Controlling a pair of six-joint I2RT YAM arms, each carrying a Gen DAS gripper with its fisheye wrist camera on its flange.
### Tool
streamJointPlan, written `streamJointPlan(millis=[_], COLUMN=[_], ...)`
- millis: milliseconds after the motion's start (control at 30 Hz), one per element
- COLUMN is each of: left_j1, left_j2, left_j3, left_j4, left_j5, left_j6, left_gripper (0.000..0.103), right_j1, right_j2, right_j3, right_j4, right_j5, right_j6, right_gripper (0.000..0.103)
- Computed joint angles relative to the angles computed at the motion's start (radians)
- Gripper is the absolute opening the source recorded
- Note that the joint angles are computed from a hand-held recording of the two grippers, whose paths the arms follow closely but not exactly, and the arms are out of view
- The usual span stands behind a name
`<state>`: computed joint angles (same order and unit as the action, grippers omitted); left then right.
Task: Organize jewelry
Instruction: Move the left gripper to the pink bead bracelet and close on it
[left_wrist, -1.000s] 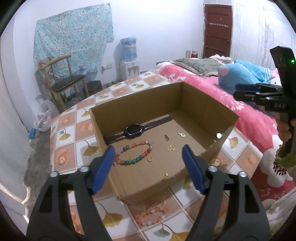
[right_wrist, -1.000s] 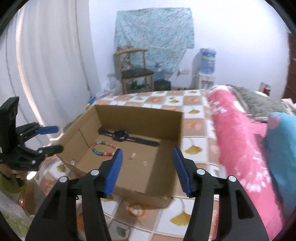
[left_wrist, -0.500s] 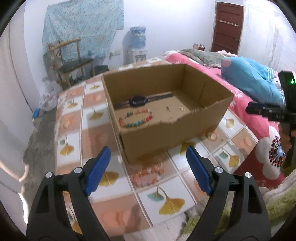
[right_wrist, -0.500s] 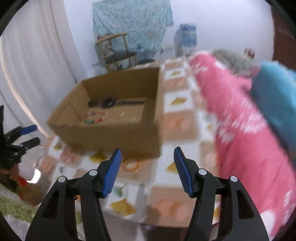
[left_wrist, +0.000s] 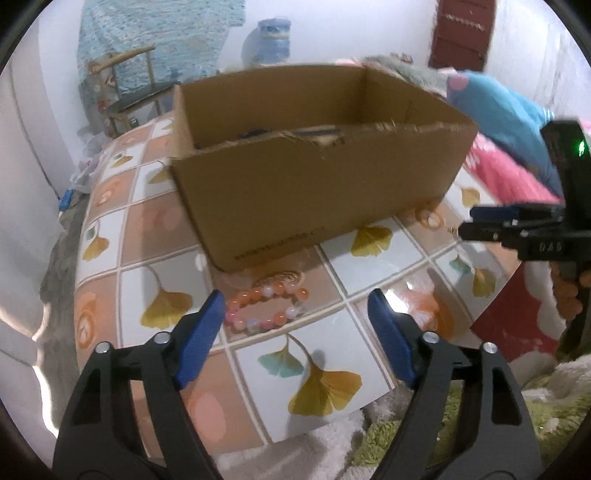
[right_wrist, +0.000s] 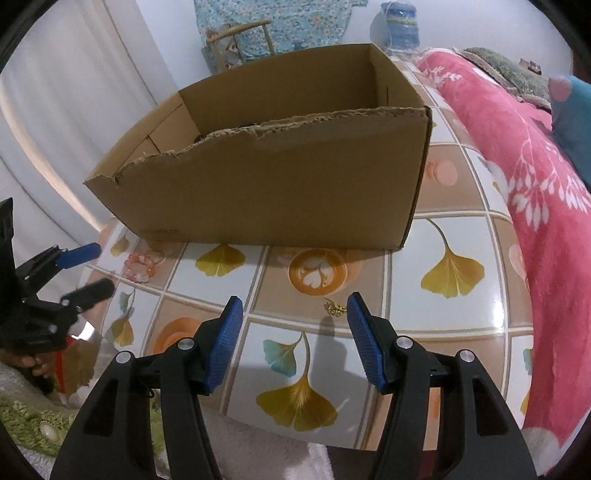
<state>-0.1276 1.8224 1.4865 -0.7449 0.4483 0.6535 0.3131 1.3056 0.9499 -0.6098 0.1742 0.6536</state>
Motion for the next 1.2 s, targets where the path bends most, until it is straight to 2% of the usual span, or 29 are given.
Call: streamJointPlan(millis=[133, 200, 300, 567, 700, 833, 1033, 1200], left_j1=[-0.033, -0.034, -0.034, -0.048, -0.056, -0.067, -0.076, -0.083], left_j2=[0.025, 0.047, 0.087, 0.128, 0.132, 0.136, 0.125, 0.122], left_j3=[0.001, 0.020, 0.060, 0.108, 0.120, 0.127, 0.109, 0.102], left_j4=[0.004, -0.011, -0.040, -0.081, -0.100, -0.101, -0.092, -0.086], left_j5=[-0.056, -0.059, -0.067, -0.103, -0.109, -0.122, -0.134, -0.138], left_j6=[0.011, 0.007, 0.005, 0.032, 0.041, 0.037, 0.031, 0.028], left_gripper=[0.062, 0.051, 0.040, 0.026, 0.012, 0.011, 0.011, 0.011], right_j1=[-0.003, -0.008, -0.012, -0.030, -0.035, -0.032, -0.033, -0.032], right_j2=[0.017, 0.025, 0.034, 0.032, 0.021, 0.020, 0.044, 0.073], right_j3=[0.014, 0.017, 0.020, 0.014, 0.005, 0.000, 0.007, 0.021], right_j4=[-0.009, -0.005, -0.001, 0.003, -0.004, -0.014, -0.023, -0.031], right_j5=[0.005, -0.003, -0.005, -0.007, -0.004, 0.000, 0.010, 0.030], right_j6=[-0.006, -0.006, -0.007, -0.017, -0.026, -0.040, -0.059, -0.092], right_gripper=[0.057, 0.057, 0.057, 0.057, 0.057, 0.051, 0.033, 0.024])
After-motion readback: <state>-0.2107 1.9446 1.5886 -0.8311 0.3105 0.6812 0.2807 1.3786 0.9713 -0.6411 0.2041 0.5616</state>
